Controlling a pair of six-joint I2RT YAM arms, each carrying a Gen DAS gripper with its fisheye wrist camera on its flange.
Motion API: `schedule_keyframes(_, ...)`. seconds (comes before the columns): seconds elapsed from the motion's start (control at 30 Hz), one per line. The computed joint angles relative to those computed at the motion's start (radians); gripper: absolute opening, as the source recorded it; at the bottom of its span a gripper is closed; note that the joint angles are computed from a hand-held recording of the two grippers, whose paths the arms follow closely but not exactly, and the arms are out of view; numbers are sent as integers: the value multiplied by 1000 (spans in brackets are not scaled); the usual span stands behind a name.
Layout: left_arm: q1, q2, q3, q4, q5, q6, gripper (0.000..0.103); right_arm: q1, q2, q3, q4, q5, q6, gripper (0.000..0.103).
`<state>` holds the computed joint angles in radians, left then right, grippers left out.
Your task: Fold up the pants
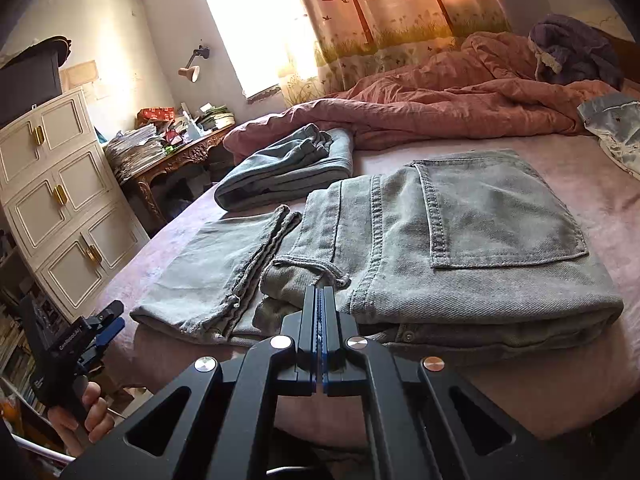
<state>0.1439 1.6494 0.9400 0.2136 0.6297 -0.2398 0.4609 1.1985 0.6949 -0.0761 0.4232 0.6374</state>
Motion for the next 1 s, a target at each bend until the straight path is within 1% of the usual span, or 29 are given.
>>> schedule_keyframes(0.03,-7,22,42,-42,-2,9,55,1,4,3,-1,0,-3,0)
schedule_keyframes(0.1,-15,99,148,-126,27,-10,55,4,11,10,-5,4,-9,0)
schedule_keyframes(0.13,-15,145,206,-179,49,-27,56,6,11,10,-5,8,-10,0)
schedule_keyframes(0.17,-7,185,245,-205,66,-73,57,8,8,8,-4,14,-8,0)
schedule_keyframes(0.2,6,212,257,-182,85,-136,57,8,6,6,-3,17,-6,0)
schedule_keyframes(0.23,28,239,267,-166,124,-196,57,7,3,4,-2,18,-4,0)
schedule_keyframes(0.3,51,298,299,-153,205,-248,57,3,0,1,-1,14,0,0)
schedule_keyframes(0.33,54,312,308,-156,221,-239,57,1,0,0,0,11,1,0)
schedule_keyframes(0.4,46,293,299,-188,216,-150,57,-5,2,0,1,0,-4,0)
schedule_keyframes(0.47,39,286,302,-263,257,-53,57,-6,6,3,0,-7,-7,0)
schedule_keyframes(0.5,41,285,292,-262,277,-49,57,-5,6,3,1,-7,-9,0)
schedule_keyframes(0.53,47,286,276,-233,298,-72,57,-5,6,4,2,-6,-10,0)
schedule_keyframes(0.63,72,314,252,-106,390,-242,57,-4,7,4,4,-4,-10,0)
schedule_keyframes(0.67,70,320,257,-89,396,-274,57,-5,7,5,2,-5,-9,0)
schedule_keyframes(0.7,60,318,269,-112,377,-258,57,-5,7,4,1,-4,-9,0)
schedule_keyframes(0.73,38,305,282,-150,331,-208,57,-3,7,6,-3,-3,-7,0)
schedule_keyframes(0.77,17,288,279,-163,280,-163,58,-3,10,11,-7,-4,-7,0)
schedule_keyframes(0.8,-10,263,267,-169,208,-112,58,-3,10,12,-10,-3,-6,0)
schedule_keyframes(0.87,-79,225,235,-135,44,-21,58,1,11,15,-16,1,-4,0)
schedule_keyframes(0.93,-129,218,225,-107,-73,35,59,0,11,15,-16,2,-4,0)
schedule_keyframes(0.97,-145,225,225,-83,-106,38,61,0,11,15,-17,2,-3,0)
schedule_keyframes(1.0,-150,235,232,-68,-106,23,62,-1,11,16,-18,3,-3,0)
